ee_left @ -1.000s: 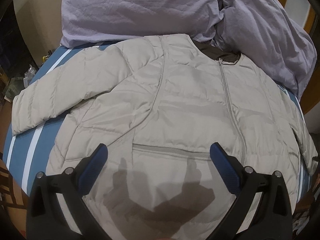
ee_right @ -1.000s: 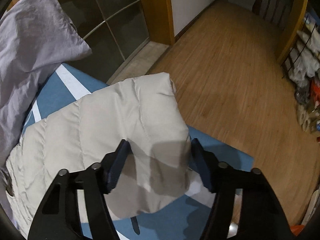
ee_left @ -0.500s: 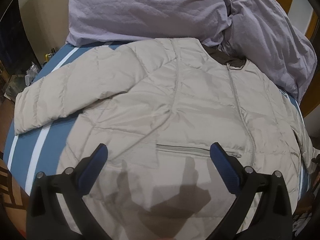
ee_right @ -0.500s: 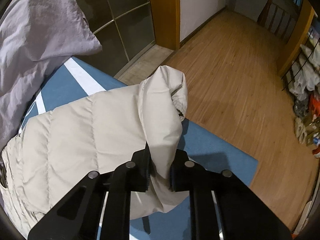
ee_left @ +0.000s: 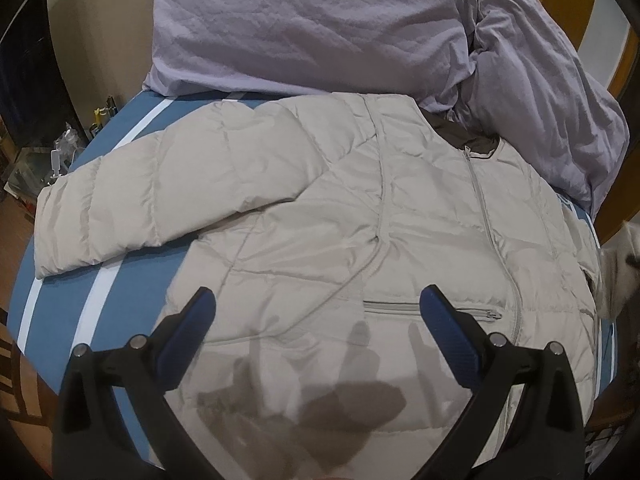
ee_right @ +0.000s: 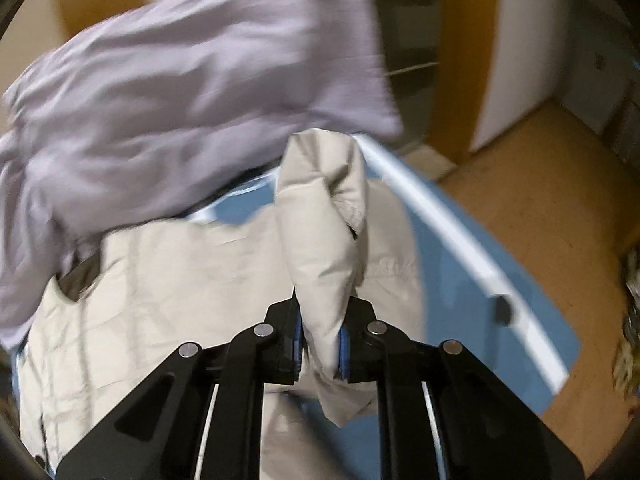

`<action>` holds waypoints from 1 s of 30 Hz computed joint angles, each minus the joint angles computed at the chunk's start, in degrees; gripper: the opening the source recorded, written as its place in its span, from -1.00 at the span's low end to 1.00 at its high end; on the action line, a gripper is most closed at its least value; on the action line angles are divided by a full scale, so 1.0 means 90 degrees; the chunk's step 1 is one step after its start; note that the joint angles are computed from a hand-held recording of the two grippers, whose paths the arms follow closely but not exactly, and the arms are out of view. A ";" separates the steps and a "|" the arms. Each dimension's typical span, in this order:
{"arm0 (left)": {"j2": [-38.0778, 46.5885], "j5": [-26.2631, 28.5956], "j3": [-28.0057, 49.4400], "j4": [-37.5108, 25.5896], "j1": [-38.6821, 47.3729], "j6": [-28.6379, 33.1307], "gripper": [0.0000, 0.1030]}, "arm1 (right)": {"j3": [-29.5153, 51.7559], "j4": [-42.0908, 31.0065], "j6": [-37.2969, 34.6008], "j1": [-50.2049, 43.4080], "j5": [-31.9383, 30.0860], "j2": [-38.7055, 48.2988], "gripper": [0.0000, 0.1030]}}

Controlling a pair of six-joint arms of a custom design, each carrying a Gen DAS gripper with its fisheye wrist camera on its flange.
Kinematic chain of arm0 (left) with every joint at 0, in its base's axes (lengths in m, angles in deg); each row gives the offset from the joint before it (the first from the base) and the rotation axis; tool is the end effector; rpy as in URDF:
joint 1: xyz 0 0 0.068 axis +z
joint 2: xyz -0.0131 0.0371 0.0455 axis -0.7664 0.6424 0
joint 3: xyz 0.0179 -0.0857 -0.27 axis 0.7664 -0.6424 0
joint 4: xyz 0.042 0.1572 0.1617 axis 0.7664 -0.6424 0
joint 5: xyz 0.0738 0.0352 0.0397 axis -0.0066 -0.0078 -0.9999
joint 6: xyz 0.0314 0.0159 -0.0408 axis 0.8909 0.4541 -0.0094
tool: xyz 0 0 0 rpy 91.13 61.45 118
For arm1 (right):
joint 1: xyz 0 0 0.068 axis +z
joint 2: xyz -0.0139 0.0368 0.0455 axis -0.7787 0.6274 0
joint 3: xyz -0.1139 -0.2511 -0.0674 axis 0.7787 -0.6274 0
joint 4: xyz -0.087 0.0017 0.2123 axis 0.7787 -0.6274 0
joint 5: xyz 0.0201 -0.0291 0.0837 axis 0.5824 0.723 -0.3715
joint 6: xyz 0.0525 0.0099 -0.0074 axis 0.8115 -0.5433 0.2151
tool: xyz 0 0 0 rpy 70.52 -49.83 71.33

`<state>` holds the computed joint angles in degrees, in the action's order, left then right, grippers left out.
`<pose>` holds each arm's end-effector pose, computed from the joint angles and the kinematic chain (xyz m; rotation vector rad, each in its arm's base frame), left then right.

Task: Fold large clothes
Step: 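Lift the held sleeve and fold it across the jacket front, then release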

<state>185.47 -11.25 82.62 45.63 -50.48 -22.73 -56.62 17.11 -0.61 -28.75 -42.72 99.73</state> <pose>0.2825 -0.0095 0.1053 0.2212 2.5537 -0.2277 0.1612 0.0449 0.1170 1.1793 2.1871 -0.2007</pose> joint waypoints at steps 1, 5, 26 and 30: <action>0.0013 0.0038 0.0008 0.0000 0.0076 0.0051 0.96 | 0.0255 0.0083 -0.0051 0.0116 -0.0052 0.0297 -0.73; 0.0051 0.0156 0.0057 -0.0032 0.0395 0.0195 0.96 | 0.1662 0.0233 -0.0442 0.0524 -0.0450 0.1684 -0.73; 0.0420 0.0440 0.0565 -0.0321 0.1684 0.0699 0.96 | 0.6899 -0.0981 -0.1467 0.1708 -0.1804 0.5230 -0.70; 0.0497 0.0441 0.0675 -0.0351 0.1710 0.0733 0.96 | 0.7124 -0.1119 -0.1510 0.1733 -0.1983 0.5518 -0.53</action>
<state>189.94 -7.29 88.69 42.48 -35.08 -16.14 7.49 7.04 -14.19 -13.15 -60.56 149.39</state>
